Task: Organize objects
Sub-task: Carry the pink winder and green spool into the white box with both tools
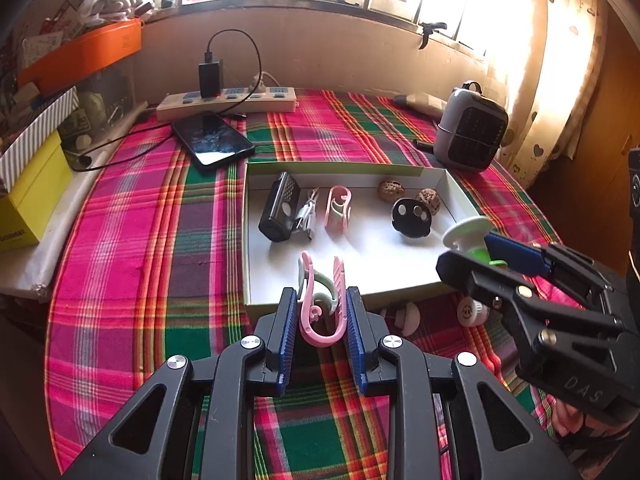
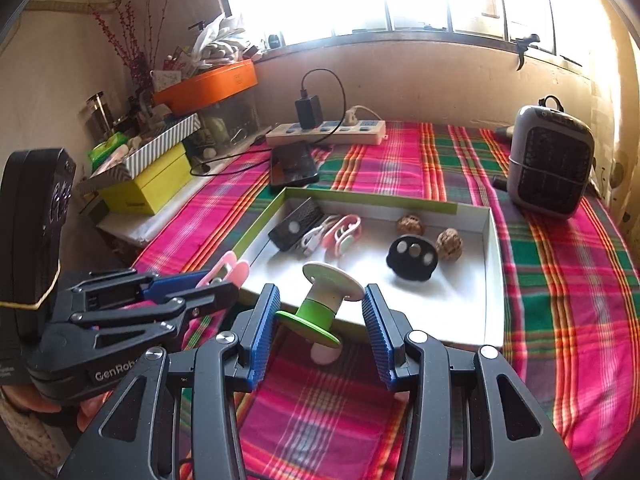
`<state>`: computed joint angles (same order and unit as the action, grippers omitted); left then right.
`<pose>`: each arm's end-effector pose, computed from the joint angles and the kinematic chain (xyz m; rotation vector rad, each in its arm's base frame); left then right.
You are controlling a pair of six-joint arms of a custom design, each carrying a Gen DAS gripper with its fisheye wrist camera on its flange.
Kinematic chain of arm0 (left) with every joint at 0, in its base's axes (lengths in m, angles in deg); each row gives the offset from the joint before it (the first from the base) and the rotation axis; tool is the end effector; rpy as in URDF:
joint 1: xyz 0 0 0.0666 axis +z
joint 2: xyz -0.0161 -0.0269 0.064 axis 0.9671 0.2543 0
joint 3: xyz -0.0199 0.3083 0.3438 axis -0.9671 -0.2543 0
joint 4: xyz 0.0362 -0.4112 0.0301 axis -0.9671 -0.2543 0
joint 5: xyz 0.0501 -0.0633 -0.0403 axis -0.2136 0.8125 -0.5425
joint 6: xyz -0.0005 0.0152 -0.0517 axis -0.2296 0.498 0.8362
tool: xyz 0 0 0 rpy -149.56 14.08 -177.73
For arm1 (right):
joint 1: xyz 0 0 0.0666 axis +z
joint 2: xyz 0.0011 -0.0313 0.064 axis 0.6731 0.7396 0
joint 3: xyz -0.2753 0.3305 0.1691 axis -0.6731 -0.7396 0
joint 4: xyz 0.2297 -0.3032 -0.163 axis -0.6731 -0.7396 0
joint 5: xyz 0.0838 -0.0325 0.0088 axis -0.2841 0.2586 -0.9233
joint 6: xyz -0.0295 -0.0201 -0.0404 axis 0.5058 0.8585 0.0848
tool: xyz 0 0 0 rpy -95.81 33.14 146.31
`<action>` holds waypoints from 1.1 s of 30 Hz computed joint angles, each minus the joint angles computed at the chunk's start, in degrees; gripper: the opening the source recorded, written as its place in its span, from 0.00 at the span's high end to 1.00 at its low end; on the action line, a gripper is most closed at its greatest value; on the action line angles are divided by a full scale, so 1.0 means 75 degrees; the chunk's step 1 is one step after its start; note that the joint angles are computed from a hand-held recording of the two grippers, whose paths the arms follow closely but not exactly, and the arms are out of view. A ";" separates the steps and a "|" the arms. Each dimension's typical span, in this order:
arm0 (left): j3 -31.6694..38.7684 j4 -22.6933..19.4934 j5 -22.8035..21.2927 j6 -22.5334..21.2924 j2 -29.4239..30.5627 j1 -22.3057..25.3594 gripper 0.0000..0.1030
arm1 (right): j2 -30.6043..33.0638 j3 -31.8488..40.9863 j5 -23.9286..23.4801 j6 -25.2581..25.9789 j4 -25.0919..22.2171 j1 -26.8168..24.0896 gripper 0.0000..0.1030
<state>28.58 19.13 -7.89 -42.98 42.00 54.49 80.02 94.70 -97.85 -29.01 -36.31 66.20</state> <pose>0.4673 -0.1690 0.4388 -0.2762 2.4221 -0.1004 0.5387 0.2518 0.4416 -0.7717 2.2227 0.5781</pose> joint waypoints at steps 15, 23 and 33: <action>0.0406 0.0070 0.0256 -0.0180 0.0587 0.0269 0.79 | 0.1135 0.1430 0.0212 0.0291 -0.0777 0.0010 0.57; 0.0551 -0.0023 0.0376 -0.0173 0.0861 0.0371 0.79 | 0.1666 0.2027 0.0302 0.0244 -0.1070 0.0032 0.57; 0.0684 -0.0090 0.0479 -0.0256 0.1052 0.0440 0.79 | 0.2191 0.2674 0.0446 0.0259 -0.1500 0.0069 0.57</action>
